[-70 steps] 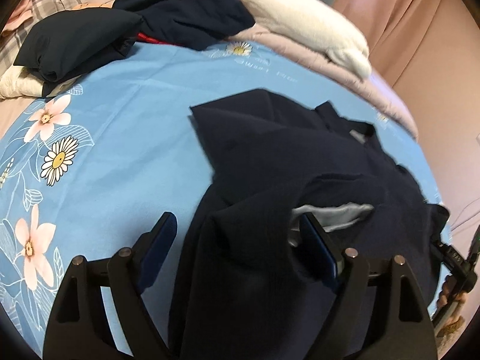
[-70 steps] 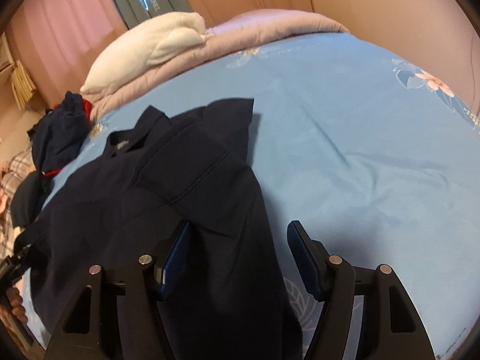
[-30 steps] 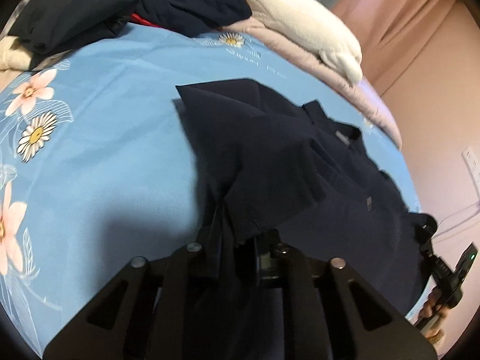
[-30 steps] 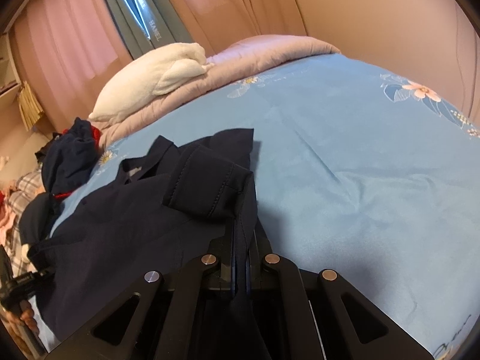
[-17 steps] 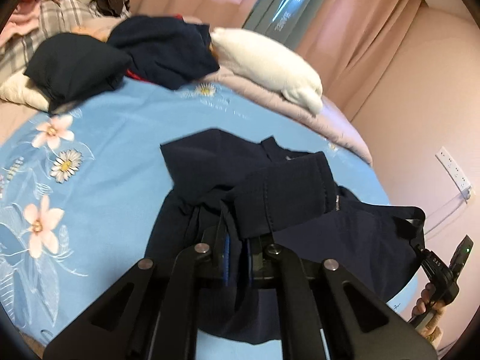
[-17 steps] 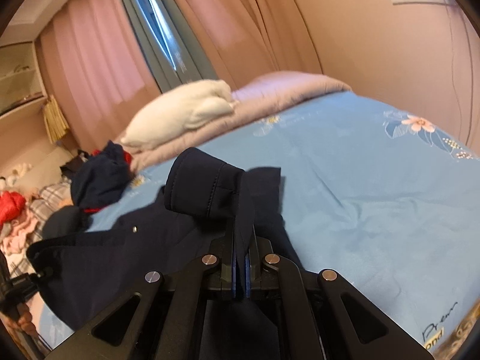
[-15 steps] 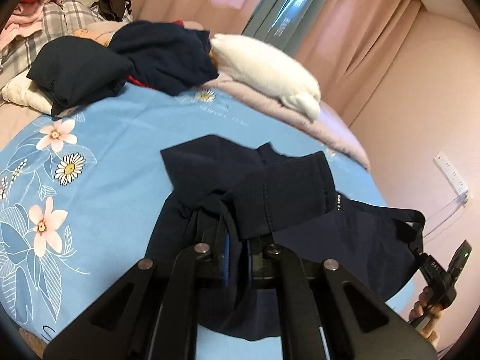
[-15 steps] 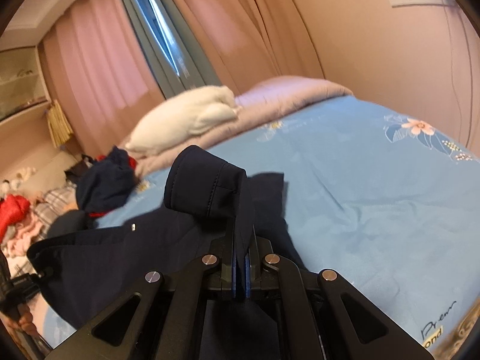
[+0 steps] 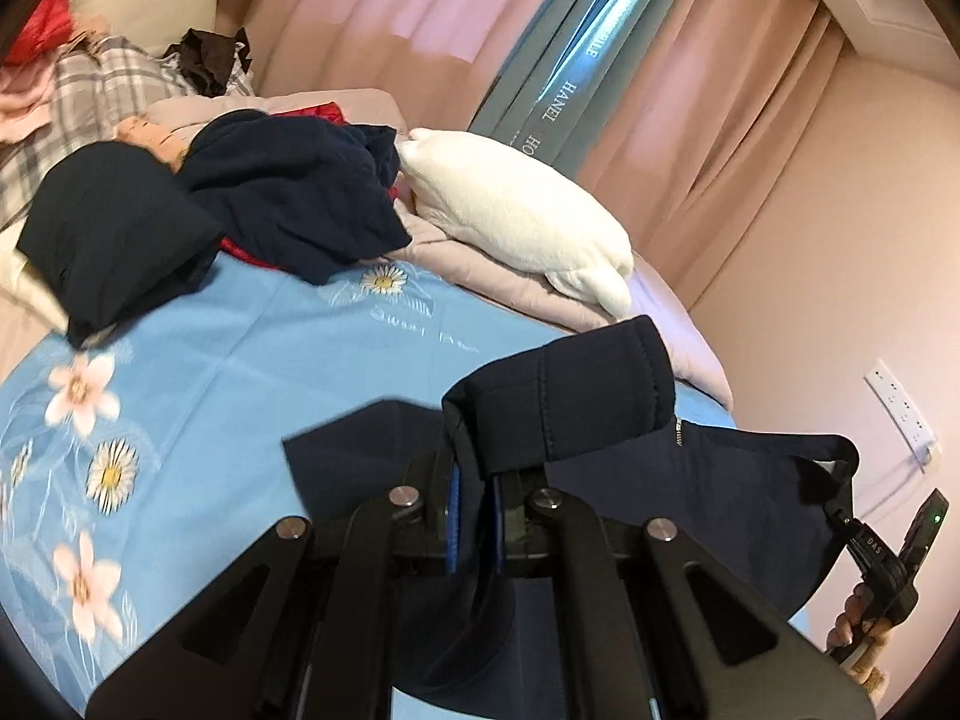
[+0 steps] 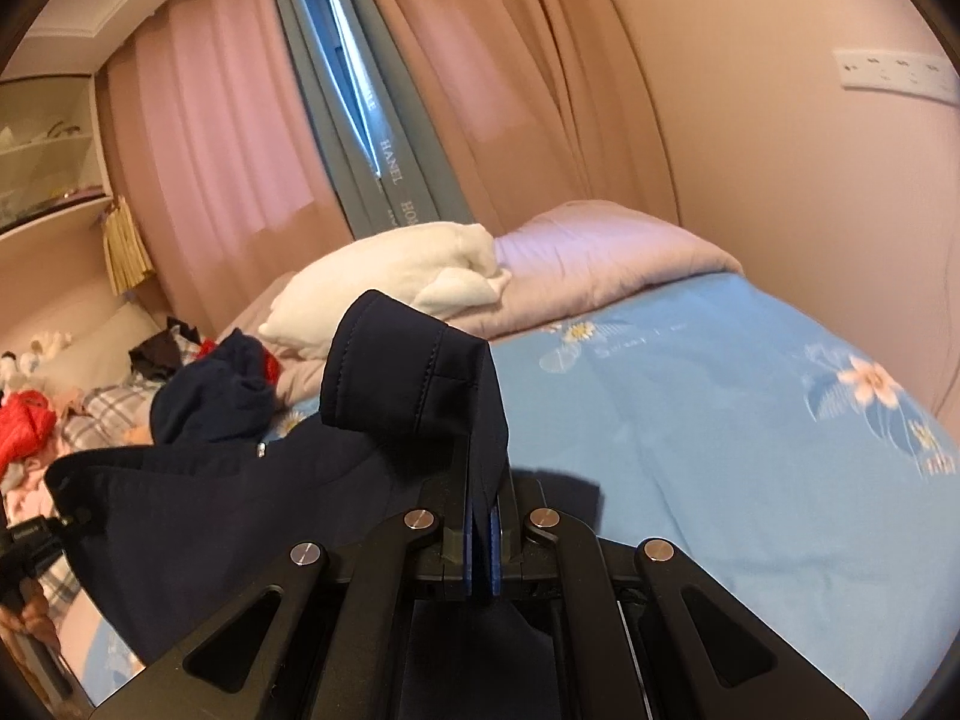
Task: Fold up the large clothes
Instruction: 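Grasp the folded jacket edge with both grippers and lift it, then lower the folded edge onto the jacket and open both grippers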
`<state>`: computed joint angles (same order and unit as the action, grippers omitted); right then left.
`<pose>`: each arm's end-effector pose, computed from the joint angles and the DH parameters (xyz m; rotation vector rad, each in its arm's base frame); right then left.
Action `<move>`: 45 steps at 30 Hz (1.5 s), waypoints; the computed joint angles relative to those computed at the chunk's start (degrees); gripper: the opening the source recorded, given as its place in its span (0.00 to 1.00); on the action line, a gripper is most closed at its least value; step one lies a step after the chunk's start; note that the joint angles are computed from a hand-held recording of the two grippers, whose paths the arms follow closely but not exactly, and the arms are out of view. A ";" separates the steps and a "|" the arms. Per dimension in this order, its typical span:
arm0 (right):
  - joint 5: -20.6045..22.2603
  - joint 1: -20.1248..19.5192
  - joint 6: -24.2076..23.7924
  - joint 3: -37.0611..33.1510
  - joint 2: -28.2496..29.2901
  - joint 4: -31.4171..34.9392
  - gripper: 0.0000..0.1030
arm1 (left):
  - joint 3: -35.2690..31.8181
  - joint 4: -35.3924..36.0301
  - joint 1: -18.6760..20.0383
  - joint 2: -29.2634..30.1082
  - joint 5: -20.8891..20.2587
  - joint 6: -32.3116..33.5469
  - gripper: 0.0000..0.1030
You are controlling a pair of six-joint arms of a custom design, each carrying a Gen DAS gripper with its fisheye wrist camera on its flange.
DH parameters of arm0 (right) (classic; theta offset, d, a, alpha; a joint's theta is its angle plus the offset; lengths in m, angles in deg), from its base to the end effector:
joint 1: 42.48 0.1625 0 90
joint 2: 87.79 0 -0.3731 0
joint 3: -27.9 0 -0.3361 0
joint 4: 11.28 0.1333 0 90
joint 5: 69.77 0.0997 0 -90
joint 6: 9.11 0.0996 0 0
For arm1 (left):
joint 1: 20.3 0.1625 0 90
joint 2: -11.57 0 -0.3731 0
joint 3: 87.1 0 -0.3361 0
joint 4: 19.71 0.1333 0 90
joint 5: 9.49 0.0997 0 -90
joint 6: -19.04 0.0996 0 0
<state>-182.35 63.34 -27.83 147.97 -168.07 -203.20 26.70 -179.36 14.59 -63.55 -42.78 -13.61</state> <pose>0.2139 -0.4062 0.3603 0.4320 -2.3508 1.4171 -0.2631 -0.4475 0.3175 0.1161 2.4376 -1.3848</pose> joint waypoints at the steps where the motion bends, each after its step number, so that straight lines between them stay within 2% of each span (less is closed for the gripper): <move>1: -0.24 -0.12 0.08 -2.10 1.30 1.15 0.04 | -2.30 -0.09 1.44 1.51 -0.44 1.05 0.07; 6: -2.24 -1.71 0.18 -11.88 9.25 5.68 0.04 | -13.25 3.01 9.37 8.76 -4.94 4.38 0.07; 11: -4.49 -4.96 0.28 -20.01 17.21 10.37 0.04 | -22.37 7.73 16.18 16.49 -6.55 5.72 0.07; 16: -8.14 -7.87 2.61 -25.83 23.89 15.33 0.04 | -25.75 10.58 20.21 21.37 -6.19 5.52 0.08; 19: -11.58 -8.56 2.74 -27.21 26.34 15.76 0.04 | -26.48 12.45 21.43 23.36 -3.81 5.22 0.13; 22: -13.10 -9.30 2.99 -27.38 27.22 15.71 0.04 | -26.14 15.05 22.50 23.14 -3.85 4.86 0.17; 25: -14.93 -9.25 3.13 -28.54 27.43 16.79 0.05 | -24.29 14.35 22.36 21.81 -2.25 4.78 0.22; 26: -16.62 -8.84 2.04 -29.11 28.16 15.13 0.06 | -23.37 14.20 22.01 21.03 -1.38 4.71 0.31; 27: -17.27 -8.52 1.24 -28.85 28.05 13.78 0.13 | -22.79 14.08 21.78 20.61 -0.43 4.41 0.39; 28: -17.82 -7.95 0.78 -27.91 27.22 12.68 0.18 | -21.73 14.03 21.30 19.68 0.95 3.65 0.55; 29: -18.70 -7.44 0.70 -27.50 26.75 12.25 0.32 | -19.83 12.50 20.53 18.14 2.50 3.39 0.62; 30: -19.06 -7.09 0.65 -26.96 26.31 11.28 0.39 | -18.47 10.65 20.00 17.09 3.25 3.68 0.63; 31: -18.80 -6.51 0.80 -25.29 24.85 9.88 0.39 | -16.83 9.63 19.29 15.57 3.86 3.09 0.65; 34: -17.55 -5.20 0.83 -21.68 21.30 8.90 0.45 | -12.46 10.09 17.14 10.85 4.01 -1.36 0.82; 36: -17.51 -3.80 0.74 -19.30 19.71 6.82 0.63 | -9.07 9.84 15.34 7.49 4.47 -3.51 0.82; 40: -18.14 -1.22 1.10 -14.66 16.11 4.39 0.66 | -3.48 16.10 10.76 1.22 5.81 -10.82 0.85; 42: -18.77 0.10 1.68 -12.34 14.50 3.60 0.74 | -0.58 18.88 8.35 -1.51 6.58 -14.31 0.86; 45: -19.52 1.53 2.10 -9.25 13.06 0.86 0.76 | 3.05 22.98 5.41 -4.83 6.54 -19.62 0.93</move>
